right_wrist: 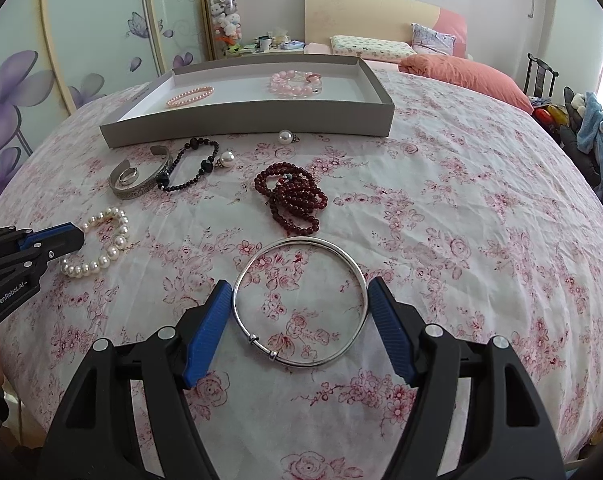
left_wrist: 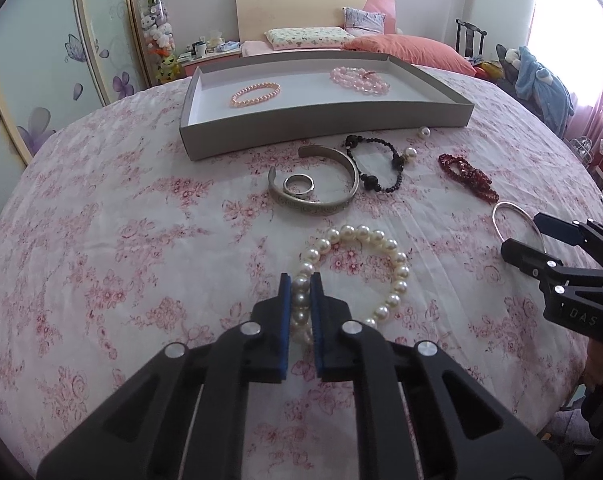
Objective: Organize jewelry
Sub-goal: 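Grasp and lift the silver bangle with the right tool while the left tool carries the pearls toward the tray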
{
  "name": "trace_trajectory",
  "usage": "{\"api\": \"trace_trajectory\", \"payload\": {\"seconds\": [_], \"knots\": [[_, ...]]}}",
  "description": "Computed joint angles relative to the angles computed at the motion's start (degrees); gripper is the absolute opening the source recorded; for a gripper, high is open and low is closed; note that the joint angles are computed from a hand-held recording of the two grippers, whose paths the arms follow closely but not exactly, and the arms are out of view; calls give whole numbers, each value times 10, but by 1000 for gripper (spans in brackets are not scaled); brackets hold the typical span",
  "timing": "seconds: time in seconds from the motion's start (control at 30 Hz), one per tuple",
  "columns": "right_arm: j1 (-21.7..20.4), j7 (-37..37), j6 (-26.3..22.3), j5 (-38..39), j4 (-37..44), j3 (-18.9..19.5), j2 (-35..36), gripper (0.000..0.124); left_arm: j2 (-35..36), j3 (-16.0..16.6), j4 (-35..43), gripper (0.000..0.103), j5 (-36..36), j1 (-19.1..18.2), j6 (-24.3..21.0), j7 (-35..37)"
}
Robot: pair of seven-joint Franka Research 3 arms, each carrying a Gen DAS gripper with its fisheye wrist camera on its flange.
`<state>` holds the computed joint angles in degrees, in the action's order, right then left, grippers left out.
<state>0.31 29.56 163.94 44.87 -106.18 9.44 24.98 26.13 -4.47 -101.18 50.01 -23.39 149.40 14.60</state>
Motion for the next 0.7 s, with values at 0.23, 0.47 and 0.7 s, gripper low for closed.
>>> {"api": "trace_trajectory", "payload": {"seconds": [0.23, 0.47, 0.7], "knots": [[-6, -12, -11, 16, -6, 5, -7, 70, -29, 13, -28, 10, 49, -4, 39, -55], [-9, -42, -23, 49, -8, 11, -15, 70, -54, 19, -42, 10, 141, -4, 79, -142], [-9, -78, -38, 91, -7, 11, -22, 70, -66, 9, -41, 10, 192, 5, 84, -188]]}}
